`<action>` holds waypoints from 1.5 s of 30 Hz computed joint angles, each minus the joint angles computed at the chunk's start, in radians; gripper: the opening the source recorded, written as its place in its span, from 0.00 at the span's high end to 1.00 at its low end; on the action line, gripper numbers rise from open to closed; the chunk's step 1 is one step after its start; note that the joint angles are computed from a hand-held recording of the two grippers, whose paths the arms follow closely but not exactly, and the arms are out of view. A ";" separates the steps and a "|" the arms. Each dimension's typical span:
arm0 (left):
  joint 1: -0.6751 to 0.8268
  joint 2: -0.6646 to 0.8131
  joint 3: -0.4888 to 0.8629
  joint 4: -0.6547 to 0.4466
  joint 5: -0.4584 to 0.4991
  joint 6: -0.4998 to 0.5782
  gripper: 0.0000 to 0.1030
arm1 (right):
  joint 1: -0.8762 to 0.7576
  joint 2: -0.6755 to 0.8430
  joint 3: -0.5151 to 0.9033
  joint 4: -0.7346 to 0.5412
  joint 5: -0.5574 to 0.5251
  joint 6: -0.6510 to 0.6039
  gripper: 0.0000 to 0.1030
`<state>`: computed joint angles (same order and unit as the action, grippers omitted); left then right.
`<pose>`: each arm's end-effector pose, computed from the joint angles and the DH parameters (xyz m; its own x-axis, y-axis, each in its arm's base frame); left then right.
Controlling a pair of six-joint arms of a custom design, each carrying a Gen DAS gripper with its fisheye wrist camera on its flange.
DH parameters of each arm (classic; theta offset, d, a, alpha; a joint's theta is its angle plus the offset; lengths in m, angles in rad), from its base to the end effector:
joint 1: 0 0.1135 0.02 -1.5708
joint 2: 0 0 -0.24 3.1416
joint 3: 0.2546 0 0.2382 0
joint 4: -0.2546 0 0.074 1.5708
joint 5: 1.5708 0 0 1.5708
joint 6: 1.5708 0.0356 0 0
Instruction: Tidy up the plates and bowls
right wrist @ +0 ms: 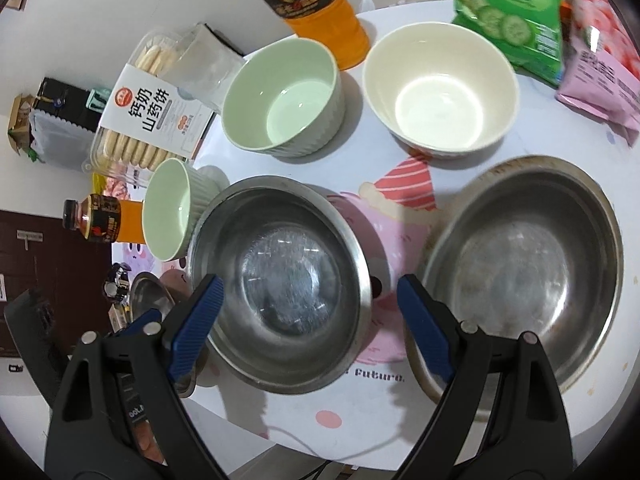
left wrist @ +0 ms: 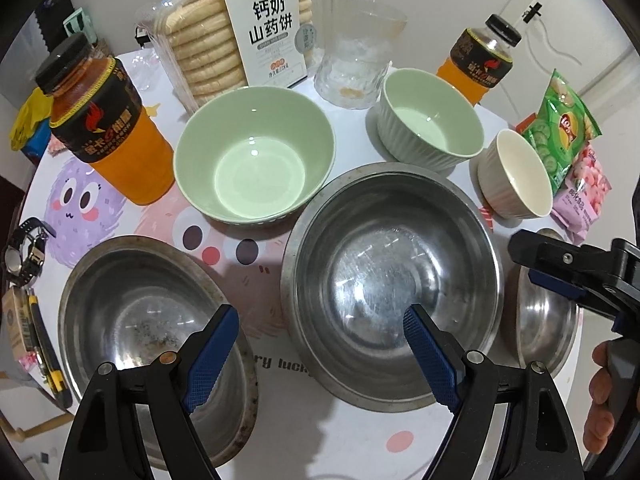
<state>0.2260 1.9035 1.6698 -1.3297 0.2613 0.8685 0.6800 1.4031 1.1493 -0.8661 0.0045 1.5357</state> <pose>0.3308 0.0666 0.2369 -0.7933 0.5743 -0.2020 0.6053 0.7795 -0.1612 0.2069 0.1671 0.2517 -0.6514 0.7585 -0.0193 0.6774 0.5929 0.4354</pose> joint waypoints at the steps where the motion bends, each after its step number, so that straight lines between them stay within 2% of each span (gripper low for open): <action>1: -0.005 0.000 -0.006 0.007 -0.004 -0.006 0.16 | -0.014 0.016 -0.002 0.014 -0.015 -0.025 0.14; 17: -0.089 0.027 -0.107 0.148 -0.081 -0.090 0.17 | -0.121 0.168 -0.032 0.116 -0.137 -0.235 0.14; 20: -0.093 0.022 -0.126 0.164 -0.090 -0.087 0.19 | -0.120 0.193 -0.012 0.098 -0.130 -0.274 0.14; 22: -0.096 0.013 -0.143 0.182 -0.094 -0.080 0.29 | -0.116 0.204 0.004 0.083 -0.120 -0.296 0.14; 23: -0.100 0.013 -0.149 0.188 -0.099 -0.081 0.32 | -0.113 0.215 0.015 0.070 -0.112 -0.306 0.17; 24: -0.103 0.017 -0.149 0.186 -0.103 -0.083 0.40 | -0.113 0.222 0.021 0.063 -0.113 -0.315 0.26; 25: -0.103 0.019 -0.151 0.183 -0.103 -0.085 0.47 | -0.113 0.230 0.026 0.060 -0.119 -0.320 0.39; 27: -0.109 0.014 -0.162 0.196 -0.112 -0.093 0.54 | -0.112 0.255 0.044 0.038 -0.133 -0.329 0.57; 31: -0.098 0.013 -0.171 0.220 -0.120 -0.093 0.70 | -0.110 0.247 0.040 0.002 -0.121 -0.330 0.76; 34: -0.063 0.030 -0.146 0.196 -0.108 -0.077 0.76 | -0.118 0.199 0.001 0.017 -0.130 -0.320 0.80; 40: -0.019 0.027 -0.101 0.150 -0.091 -0.013 0.80 | -0.108 0.166 0.034 -0.048 -0.108 -0.319 0.81; 45: 0.015 0.073 0.040 0.045 -0.067 0.025 0.82 | -0.085 0.153 0.099 -0.106 -0.092 -0.283 0.81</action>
<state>0.2405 1.9765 1.7099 -1.2850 0.1946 0.8939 0.5949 1.5562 1.2481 -0.9720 -0.0879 1.2532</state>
